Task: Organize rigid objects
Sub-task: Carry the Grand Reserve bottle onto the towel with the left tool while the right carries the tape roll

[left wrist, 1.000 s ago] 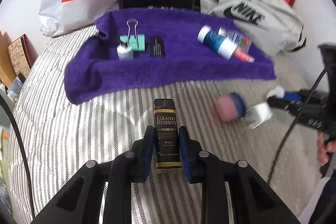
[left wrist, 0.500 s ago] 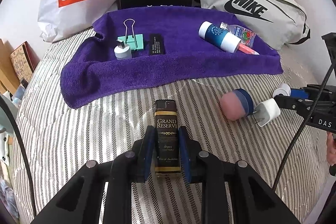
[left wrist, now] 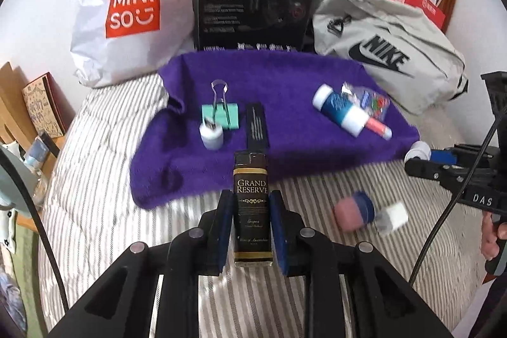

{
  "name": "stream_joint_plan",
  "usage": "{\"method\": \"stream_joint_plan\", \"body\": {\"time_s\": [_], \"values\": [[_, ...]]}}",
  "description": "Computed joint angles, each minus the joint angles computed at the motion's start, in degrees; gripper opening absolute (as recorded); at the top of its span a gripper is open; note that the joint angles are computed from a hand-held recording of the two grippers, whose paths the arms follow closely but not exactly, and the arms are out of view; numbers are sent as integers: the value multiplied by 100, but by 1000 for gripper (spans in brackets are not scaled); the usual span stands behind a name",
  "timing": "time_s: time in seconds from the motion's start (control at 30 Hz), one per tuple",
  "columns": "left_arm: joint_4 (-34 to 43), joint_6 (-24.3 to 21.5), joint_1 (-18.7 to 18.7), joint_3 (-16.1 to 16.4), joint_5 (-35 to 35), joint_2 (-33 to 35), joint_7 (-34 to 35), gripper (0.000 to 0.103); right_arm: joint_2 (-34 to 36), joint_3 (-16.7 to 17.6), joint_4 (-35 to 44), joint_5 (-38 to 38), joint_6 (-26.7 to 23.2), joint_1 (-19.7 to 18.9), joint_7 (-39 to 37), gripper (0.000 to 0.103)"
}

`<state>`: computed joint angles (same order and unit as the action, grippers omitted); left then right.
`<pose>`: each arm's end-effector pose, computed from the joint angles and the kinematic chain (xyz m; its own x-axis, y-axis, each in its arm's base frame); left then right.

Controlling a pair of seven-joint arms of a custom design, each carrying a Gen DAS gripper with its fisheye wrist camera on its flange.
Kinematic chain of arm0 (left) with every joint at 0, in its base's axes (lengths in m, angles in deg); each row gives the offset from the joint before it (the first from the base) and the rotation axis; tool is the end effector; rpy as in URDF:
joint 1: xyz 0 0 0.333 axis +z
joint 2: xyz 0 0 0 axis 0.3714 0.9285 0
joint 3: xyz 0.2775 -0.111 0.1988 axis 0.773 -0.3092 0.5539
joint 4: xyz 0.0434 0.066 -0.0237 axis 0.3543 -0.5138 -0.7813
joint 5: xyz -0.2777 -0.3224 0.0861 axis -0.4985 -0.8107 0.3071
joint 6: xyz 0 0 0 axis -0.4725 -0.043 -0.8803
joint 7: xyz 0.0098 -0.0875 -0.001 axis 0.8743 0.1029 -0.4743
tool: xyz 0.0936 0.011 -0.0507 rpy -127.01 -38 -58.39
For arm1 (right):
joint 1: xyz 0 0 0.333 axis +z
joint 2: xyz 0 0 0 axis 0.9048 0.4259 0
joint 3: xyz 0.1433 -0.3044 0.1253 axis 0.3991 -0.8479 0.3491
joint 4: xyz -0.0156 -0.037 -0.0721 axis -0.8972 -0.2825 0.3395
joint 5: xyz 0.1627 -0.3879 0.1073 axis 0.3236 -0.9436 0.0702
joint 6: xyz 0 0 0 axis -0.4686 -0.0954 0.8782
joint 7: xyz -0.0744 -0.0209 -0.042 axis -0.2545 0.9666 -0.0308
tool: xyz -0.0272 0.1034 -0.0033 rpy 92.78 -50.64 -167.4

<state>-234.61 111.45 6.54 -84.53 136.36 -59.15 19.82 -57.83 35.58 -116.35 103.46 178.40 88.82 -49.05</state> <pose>0.3824 -0.2718 0.2980 0.1871 -0.9792 0.0782 -0.7718 -0.1958 -0.6050 0.4791 0.2937 0.2874 0.6305 -0.7619 -0.1479 -0.7044 -0.4817 -0.5213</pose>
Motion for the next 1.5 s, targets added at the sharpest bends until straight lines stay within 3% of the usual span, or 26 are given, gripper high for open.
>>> {"method": "stream_joint_plan", "body": {"time_s": [0.33,0.73,0.87,0.97,1.2,1.5], "values": [[330,203,265,209,138,195,311,23,460,-126,861,-849,-413,148,604,31],[674,462,431,406,399,595,371,23,1404,-682,1826,-2890,-907,628,2325,31],[790,545,449,445,377,719,507,23,1537,-600,1937,-3031,-982,504,2459,31],[884,604,447,473,361,822,594,23,1642,-801,2036,-3360,-946,675,2773,31],[1067,695,411,528,312,1015,705,23,1670,-625,2076,-3444,-975,487,2643,30],[1204,843,384,600,256,1179,889,23,1507,-561,1919,-3341,-1218,332,2456,41]]}}
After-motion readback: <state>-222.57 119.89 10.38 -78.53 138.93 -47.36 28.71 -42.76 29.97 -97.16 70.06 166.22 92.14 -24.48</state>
